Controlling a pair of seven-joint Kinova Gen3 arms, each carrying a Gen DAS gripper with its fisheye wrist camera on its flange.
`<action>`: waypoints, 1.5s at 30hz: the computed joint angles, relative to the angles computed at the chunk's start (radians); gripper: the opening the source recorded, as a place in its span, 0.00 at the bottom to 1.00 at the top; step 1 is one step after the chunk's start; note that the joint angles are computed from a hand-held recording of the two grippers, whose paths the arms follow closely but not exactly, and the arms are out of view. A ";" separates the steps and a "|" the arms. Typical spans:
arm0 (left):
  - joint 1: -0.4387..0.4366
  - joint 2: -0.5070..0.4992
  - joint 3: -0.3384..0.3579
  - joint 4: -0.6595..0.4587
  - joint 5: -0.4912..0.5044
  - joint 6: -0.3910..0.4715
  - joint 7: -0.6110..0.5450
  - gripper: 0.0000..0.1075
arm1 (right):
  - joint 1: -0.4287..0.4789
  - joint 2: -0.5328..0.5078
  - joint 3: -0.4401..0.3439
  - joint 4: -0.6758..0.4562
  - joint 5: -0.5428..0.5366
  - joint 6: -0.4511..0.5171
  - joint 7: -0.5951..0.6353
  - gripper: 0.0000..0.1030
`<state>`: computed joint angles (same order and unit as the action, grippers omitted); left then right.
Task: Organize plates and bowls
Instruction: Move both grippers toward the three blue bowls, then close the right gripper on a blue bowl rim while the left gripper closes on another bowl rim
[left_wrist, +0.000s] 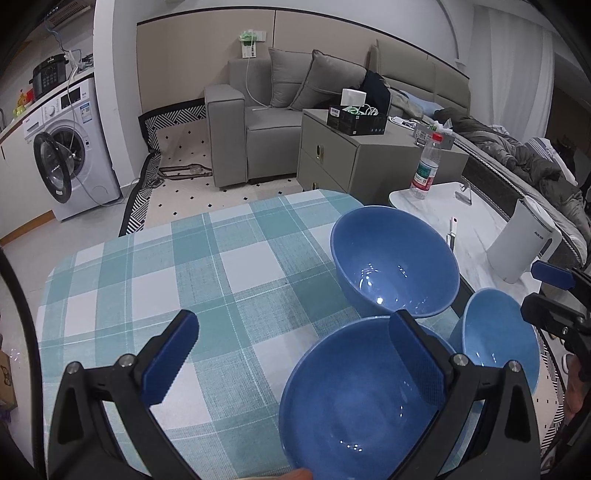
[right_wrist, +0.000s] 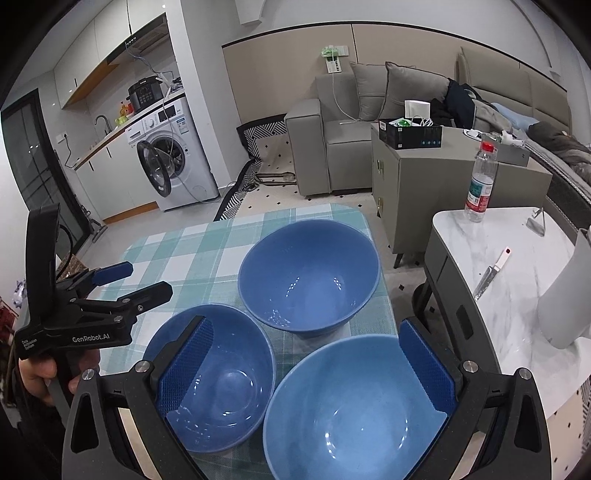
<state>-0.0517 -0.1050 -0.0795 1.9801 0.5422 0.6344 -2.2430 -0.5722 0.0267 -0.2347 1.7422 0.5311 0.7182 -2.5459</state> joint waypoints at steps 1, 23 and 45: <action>0.000 0.008 0.002 -0.007 -0.003 0.000 0.007 0.96 | 0.003 0.006 0.003 -0.004 -0.005 -0.001 0.005 0.99; -0.021 0.184 0.098 -0.124 -0.057 0.007 0.108 0.96 | 0.036 0.148 0.103 -0.096 -0.129 -0.002 0.157 0.86; -0.019 0.281 0.154 -0.206 -0.103 0.086 0.115 0.59 | 0.087 0.242 0.147 -0.144 -0.291 -0.013 0.303 0.51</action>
